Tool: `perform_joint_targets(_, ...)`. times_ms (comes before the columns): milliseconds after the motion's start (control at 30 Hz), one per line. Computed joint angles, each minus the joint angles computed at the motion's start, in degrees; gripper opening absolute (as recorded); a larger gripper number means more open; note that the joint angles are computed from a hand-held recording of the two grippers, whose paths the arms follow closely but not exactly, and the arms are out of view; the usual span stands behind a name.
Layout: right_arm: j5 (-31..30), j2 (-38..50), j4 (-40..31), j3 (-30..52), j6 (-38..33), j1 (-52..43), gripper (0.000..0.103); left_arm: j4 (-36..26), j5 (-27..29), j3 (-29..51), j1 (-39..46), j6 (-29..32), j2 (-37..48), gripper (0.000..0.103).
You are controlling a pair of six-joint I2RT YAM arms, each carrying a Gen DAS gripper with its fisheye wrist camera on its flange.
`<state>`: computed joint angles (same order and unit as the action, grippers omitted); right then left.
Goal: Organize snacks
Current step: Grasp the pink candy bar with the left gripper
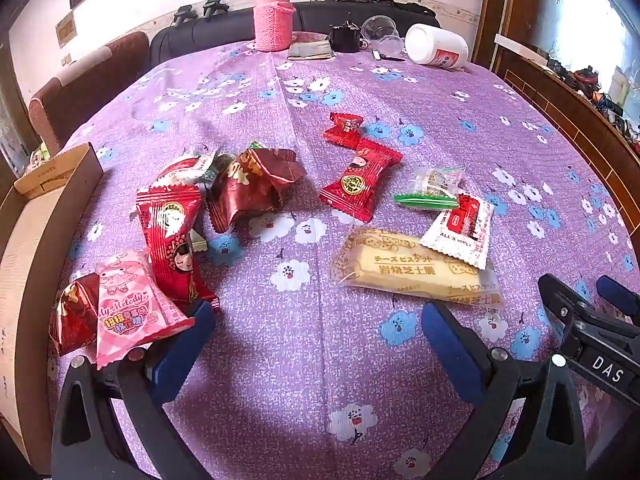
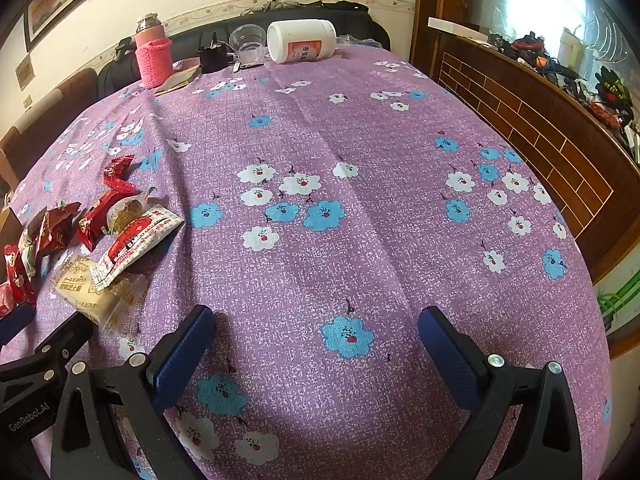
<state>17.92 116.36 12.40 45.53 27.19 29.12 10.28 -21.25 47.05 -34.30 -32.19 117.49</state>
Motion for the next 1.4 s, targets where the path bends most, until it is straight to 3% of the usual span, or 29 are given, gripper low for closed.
perform_joint_targets(300, 0.0, 0.3, 0.1, 0.3, 0.0, 0.0, 0.102, 0.1, 0.3, -0.2, 0.2, 0.0, -0.2, 0.103)
perform_joint_targets(400, 0.2, 0.5, -0.1, 0.6, 0.2, 0.0, 0.102, -4.4, 4.9, -0.2, 0.1, 3.9, -2.2, 0.103)
perform_joint_targets(500, 0.1, 0.6, 0.0, 0.5, 0.1, -0.1, 0.102, -4.1, 5.7, -2.5, -0.4, 5.4, -4.1, 0.103)
perform_joint_targets(567, 0.0, 0.4, 0.1, 0.4, 0.3, 0.1, 0.102, -5.3, 10.2, -5.3, 0.2, 6.1, -7.7, 0.103)
perform_joint_targets(600, -0.2, 0.2, -0.1, 0.3, 0.2, 0.2, 0.102, -2.9, 13.4, -7.2, 1.7, 6.9, -8.9, 0.1)
perform_joint_targets(633, -0.8, 0.0, 0.1, 0.0, -0.5, 0.1, 0.102, 1.5, 18.2, -12.0, 3.0, 6.6, -12.9, 0.097)
perform_joint_targets(667, -1.8, -0.3, -0.5, 0.0, -1.3, -0.4, 0.102, 3.7, 19.6, -15.2, 3.4, 7.0, -16.1, 0.094)
perform_joint_targets(767, -3.8, -1.4, -4.2, 0.2, -1.9, -0.8, 0.102, 7.3, 17.5, -26.1, 4.8, 9.5, -31.5, 0.094)
perform_joint_targets(833, -4.4, -3.0, -2.8, -2.3, -3.3, -0.5, 0.102, 7.3, 18.5, -32.3, 8.7, 11.8, -42.6, 0.094)
perform_joint_targets(933, -5.9, -4.0, -0.6, -4.4, -5.0, -0.8, 0.102, 2.0, 25.8, -36.6, 22.8, 17.6, -55.7, 0.094)
perform_joint_targets(1100, -4.2, -4.4, -3.9, -3.4, -2.9, 0.3, 0.101, 0.7, 27.6, -36.9, 33.7, 22.9, -55.4, 0.095)
perform_joint_targets(1133, -3.4, -5.0, -4.8, -3.1, -1.9, 1.4, 0.095, -0.5, 28.1, -37.8, 35.3, 24.1, -57.2, 0.095)
perform_joint_targets(1300, -4.5, -8.3, -2.2, -1.7, -4.1, 9.5, 0.093, 1.0, 25.1, -37.9, 36.2, 27.4, -55.5, 0.095)
perform_joint_targets(1400, -9.7, -6.0, -2.4, 3.9, -6.0, 13.5, 0.093, 2.0, 22.7, -37.7, 34.5, 27.0, -53.7, 0.095)
